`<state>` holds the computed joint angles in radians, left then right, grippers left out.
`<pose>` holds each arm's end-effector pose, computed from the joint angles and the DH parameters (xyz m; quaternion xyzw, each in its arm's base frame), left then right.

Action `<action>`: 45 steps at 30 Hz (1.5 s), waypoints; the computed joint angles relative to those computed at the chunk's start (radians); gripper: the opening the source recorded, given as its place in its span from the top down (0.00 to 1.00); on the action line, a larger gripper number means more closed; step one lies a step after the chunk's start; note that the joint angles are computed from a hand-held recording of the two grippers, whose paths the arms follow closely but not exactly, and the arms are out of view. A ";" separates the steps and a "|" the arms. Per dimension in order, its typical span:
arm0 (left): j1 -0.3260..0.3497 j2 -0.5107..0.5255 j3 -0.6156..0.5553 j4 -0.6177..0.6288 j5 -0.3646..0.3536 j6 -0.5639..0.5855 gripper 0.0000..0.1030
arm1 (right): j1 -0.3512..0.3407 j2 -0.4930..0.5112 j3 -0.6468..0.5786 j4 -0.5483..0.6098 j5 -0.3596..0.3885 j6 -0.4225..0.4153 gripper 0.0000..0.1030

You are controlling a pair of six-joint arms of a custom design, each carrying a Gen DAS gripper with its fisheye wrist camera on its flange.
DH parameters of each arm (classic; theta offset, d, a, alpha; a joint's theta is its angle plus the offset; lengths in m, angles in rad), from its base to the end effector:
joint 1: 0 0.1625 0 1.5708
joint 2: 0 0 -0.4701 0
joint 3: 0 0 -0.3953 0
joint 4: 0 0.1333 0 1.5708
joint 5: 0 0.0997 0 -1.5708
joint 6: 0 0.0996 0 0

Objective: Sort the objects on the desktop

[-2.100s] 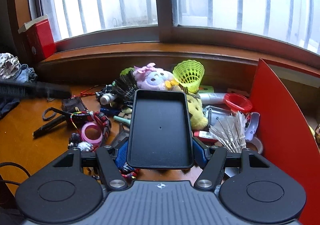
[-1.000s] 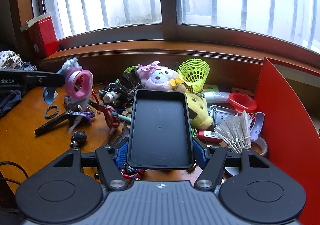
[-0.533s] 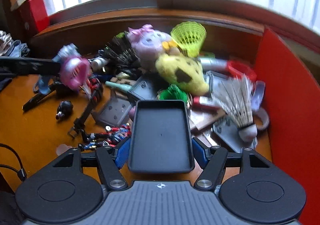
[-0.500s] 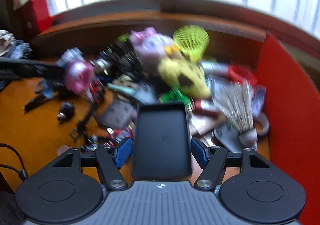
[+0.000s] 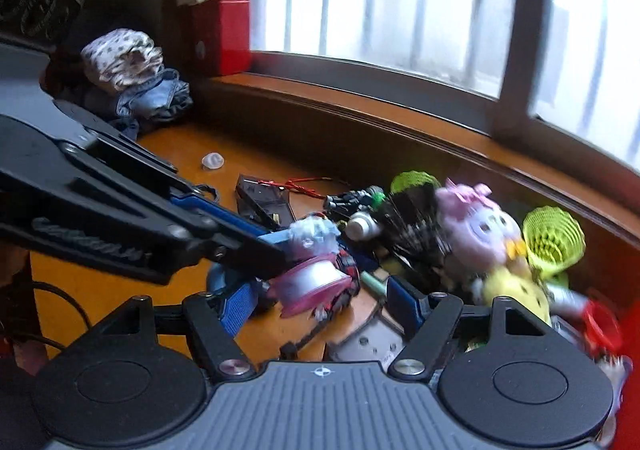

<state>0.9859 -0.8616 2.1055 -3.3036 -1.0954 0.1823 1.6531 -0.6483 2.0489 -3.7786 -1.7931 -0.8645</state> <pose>-0.1615 -0.5679 0.1135 0.3001 0.8958 -0.2761 0.1768 0.1587 -0.5697 0.0616 0.3779 -0.8333 0.3219 0.2431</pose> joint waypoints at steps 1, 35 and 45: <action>0.002 -0.002 0.001 0.002 0.002 -0.005 0.84 | -0.001 0.004 -0.006 0.005 0.005 -0.010 0.36; -0.005 -0.088 0.062 -0.173 0.087 -0.093 0.93 | 0.042 0.106 -0.142 0.101 -0.158 -0.055 0.95; 0.073 -0.064 0.011 0.037 0.038 -0.109 0.58 | 0.030 0.093 -0.111 0.088 -0.135 -0.019 0.95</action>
<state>1.0585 -0.9259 2.1160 -3.2669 -1.0571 0.0729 1.6831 -0.5557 1.9383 -3.6909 -1.9282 -0.8833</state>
